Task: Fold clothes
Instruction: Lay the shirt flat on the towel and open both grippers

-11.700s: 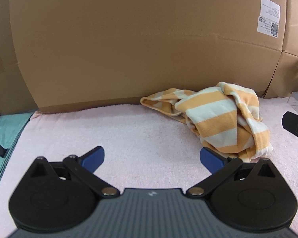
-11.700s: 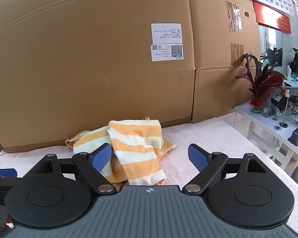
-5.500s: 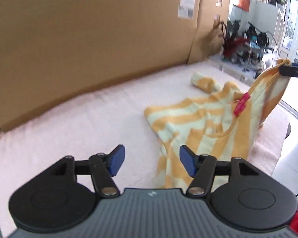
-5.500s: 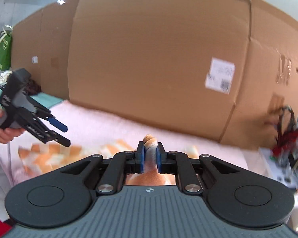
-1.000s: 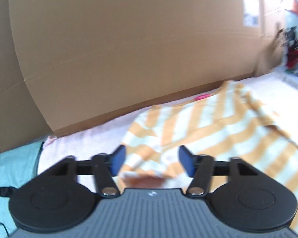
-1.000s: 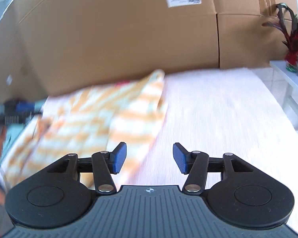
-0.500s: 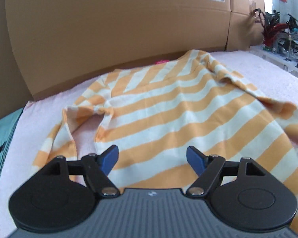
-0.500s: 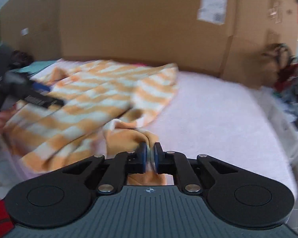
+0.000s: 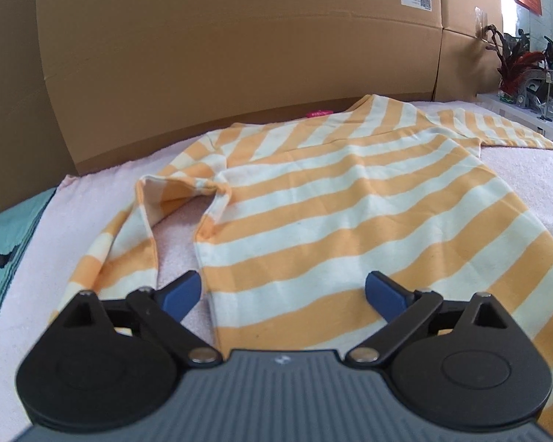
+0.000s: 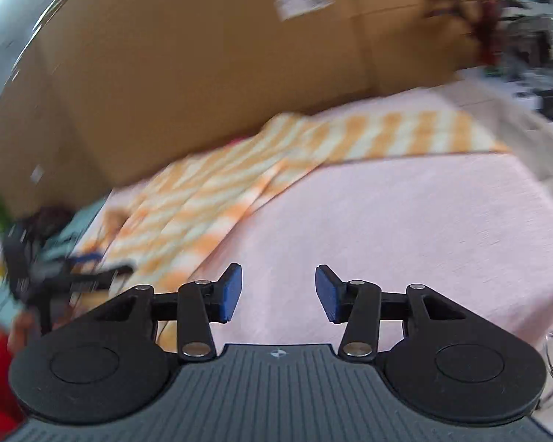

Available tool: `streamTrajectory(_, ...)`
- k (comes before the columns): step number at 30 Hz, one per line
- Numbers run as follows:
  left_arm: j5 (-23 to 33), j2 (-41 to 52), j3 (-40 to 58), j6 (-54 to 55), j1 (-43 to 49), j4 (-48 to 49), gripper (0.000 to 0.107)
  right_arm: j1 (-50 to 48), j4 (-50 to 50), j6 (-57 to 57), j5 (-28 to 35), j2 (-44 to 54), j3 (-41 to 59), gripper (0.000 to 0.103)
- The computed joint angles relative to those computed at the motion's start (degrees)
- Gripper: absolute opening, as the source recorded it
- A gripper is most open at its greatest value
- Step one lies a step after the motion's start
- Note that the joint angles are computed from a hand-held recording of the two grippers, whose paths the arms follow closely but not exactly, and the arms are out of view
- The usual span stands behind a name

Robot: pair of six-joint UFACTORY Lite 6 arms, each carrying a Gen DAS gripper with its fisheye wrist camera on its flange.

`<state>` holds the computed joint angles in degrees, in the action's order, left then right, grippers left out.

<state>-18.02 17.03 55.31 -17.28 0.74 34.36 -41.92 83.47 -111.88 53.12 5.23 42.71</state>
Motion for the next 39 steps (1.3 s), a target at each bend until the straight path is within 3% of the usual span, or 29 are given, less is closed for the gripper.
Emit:
streamTrajectory(4,-0.1,0.7,0.8,-0.3,1.5,1.1,0.102,11.4,6.9,-17.5,-3.9,-2.8,-9.2,0.047)
streamTrajectory(6,-0.2,1.1,1.2,-2.1,2.1,3.2,0.102,13.1,8.8,-17.5,-5.8,-3.6,-9.0,0.007)
streamTrajectory(8,-0.4,1.0,1.1,-1.5,2.2,2.8,0.102,10.2,4.5,-9.0,-4.1,-3.1,-5.1,0.006)
streamTrajectory(13,-1.7,0.8,0.3,1.1,2.4,1.4,0.102,-11.0,-6.7,2.2,6.5,-12.3,0.0,0.006)
streamTrajectory(15,-2.1,1.0,0.4,0.3,2.6,2.3,0.102,-15.6,-13.7,6.0,7.1,-12.9,3.0,0.006)
streamTrajectory(17,-2.2,0.9,0.3,1.1,2.5,1.9,0.102,-14.6,-24.5,9.0,1.2,-16.0,1.9,0.006)
streamTrajectory(20,-2.0,0.7,0.1,2.9,2.2,0.8,0.102,-8.4,-29.6,7.4,-13.5,-21.4,-5.5,0.012)
streamTrajectory(22,-1.8,0.4,0.0,4.6,2.0,-0.4,0.102,-8.1,-21.1,2.3,-12.7,-21.0,-6.2,0.018)
streamTrajectory(24,-1.5,-0.2,-0.6,7.4,1.6,-2.4,0.102,-7.7,-9.1,-0.4,-6.8,-15.7,-4.3,0.056)
streamTrajectory(26,-1.1,-2.1,-2.2,11.3,1.2,-4.4,0.102,-1.3,-1.7,-2.6,-8.6,-11.0,-3.2,0.063)
streamTrajectory(28,-1.8,-5.9,-5.5,6.9,2.8,2.5,0.096,6.9,4.0,-7.2,-15.6,-7.1,-2.9,0.061)
streamTrajectory(29,-2.8,-8.0,-7.3,2.4,4.4,8.1,0.096,9.5,6.0,-9.6,-17.1,-4.7,-2.2,0.055)
streamTrajectory(31,-4.5,-12.5,-11.4,-3.3,8.1,15.4,0.097,9.4,5.5,-9.6,-15.2,-4.3,-2.4,0.046)
streamTrajectory(32,-5.0,-14.1,-12.9,-6.3,9.8,19.0,0.096,9.0,5.0,-9.7,-13.8,-4.0,-2.4,0.015)
streamTrajectory(33,-5.7,-15.7,-14.3,-10.7,11.9,24.3,0.095,8.6,4.5,-9.9,-12.4,-3.6,-2.4,0.007)
streamTrajectory(35,-8.1,-19.1,-17.1,-19.9,16.4,35.9,0.078,3.7,-1.4,-8.2,-5.8,-4.1,-1.3,0.007)
streamTrajectory(36,-9.7,-21.1,-18.5,-24.0,18.8,41.9,0.065,1.0,-4.8,-7.1,-4.1,-5.1,-1.0,0.007)
streamTrajectory(38,-13.5,-24.5,-20.6,-31.2,23.2,52.6,0.068,-3.3,-10.3,-5.4,-2.6,-7.4,-0.7,0.008)
streamTrajectory(39,-15.4,-25.6,-21.3,-33.4,24.8,56.2,0.074,-3.4,-10.6,-6.4,-5.2,-8.0,-1.4,0.019)
